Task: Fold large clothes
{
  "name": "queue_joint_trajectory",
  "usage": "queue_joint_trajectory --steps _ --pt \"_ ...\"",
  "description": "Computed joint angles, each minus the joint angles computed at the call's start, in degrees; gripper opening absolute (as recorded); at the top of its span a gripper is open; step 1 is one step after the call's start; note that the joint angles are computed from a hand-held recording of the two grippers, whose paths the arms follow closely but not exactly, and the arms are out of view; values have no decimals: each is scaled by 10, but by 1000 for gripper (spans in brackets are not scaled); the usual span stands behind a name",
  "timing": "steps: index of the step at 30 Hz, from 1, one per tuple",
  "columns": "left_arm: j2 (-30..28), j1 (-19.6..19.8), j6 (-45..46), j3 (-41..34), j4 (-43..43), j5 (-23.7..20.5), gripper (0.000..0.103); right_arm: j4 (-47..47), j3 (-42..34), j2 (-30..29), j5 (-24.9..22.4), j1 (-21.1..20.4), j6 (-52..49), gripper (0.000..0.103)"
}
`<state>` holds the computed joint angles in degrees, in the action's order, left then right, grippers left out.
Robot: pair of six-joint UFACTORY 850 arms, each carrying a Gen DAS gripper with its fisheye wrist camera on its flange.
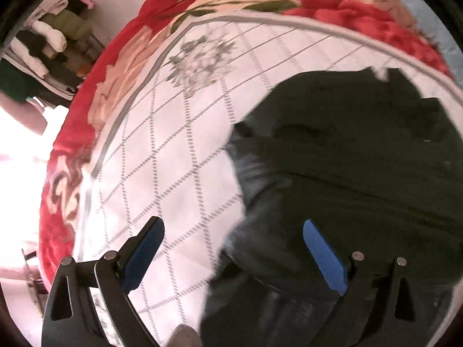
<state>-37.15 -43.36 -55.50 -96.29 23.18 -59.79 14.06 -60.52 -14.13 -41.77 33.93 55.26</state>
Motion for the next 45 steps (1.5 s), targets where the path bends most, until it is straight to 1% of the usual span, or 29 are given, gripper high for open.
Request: queue_joint_trajectory --steps 1,3,6,9,10,11,12,13,14,15,16,18,20,23,24,25,26,28,30,31,33,35,36,37,39,40,42,44,45 --pt "1 2 -6 1 4 0 98 -41 -16 -10 -30 10 27 19" --pt "7 6 -16 7 0 4 98 -93 -23 -8 -45 26 73 6" --pt "8 10 -18 4 -8 2 98 -140 -15 21 -52 41 125 0" --pt "1 12 -4 -10 -4 1 98 -252 -8 65 -55 67 233 0" --pt "-1 13 1 -12 -4 4 98 -264 -10 78 -60 66 243 0" --pt "-4 14 4 -15 -6 4 98 -252 -9 90 -50 58 232 0" --pt "-8 14 6 -19 -8 2 98 -216 0 96 -16 44 201 0" --pt "-11 14 7 -22 -8 2 98 -156 22 110 41 27 174 0" --pt "-13 14 6 -24 -7 2 98 -96 44 121 81 11 138 0" --pt "-15 13 7 -26 -7 0 98 -36 53 119 96 -4 88 6" --pt "-17 12 7 -27 -6 -3 98 24 54 106 92 -17 28 25" --pt "-22 9 5 -29 3 -9 98 83 60 92 80 -35 -47 44" --pt "-27 6 15 -31 10 -10 101 132 69 79 69 -40 -102 44" --pt "-29 6 13 -33 11 -12 101 170 67 47 48 -40 -144 44" --pt "-28 8 14 -33 7 -12 101 150 64 43 49 -36 -134 34" --pt "-27 8 14 -35 5 -14 101 107 56 37 44 -27 -101 14" --pt "-25 9 12 -35 7 -16 101 78 50 35 43 -20 -84 2" --pt "-15 9 2 -31 17 -17 101 44 53 46 67 -4 -44 0" --pt "-3 8 -10 -24 32 -18 101 -29 43 60 69 12 30 0" --pt "0 9 -11 -23 34 -20 101 -43 46 72 77 15 53 0" --pt "6 9 -10 -19 39 -24 101 -11 47 81 81 5 29 0" --pt "9 9 -9 -15 41 -24 101 81 60 87 78 -16 -53 7" --pt "8 8 -6 -14 41 -25 101 107 66 86 61 -26 -70 22" --pt "6 8 -3 -14 38 -25 101 109 70 86 60 -28 -69 36" --pt "2 8 6 -12 27 -20 101 94 79 85 56 -26 -54 41" --pt "-3 7 15 -13 20 -19 101 114 87 86 63 -29 -75 41" --pt "-12 7 22 -16 6 -18 101 186 98 75 84 -30 -152 41" --pt "-20 5 21 -19 1 -18 101 290 100 41 77 -40 -250 41" --pt "-23 4 19 -20 3 -19 101 316 96 24 81 -40 -272 41"
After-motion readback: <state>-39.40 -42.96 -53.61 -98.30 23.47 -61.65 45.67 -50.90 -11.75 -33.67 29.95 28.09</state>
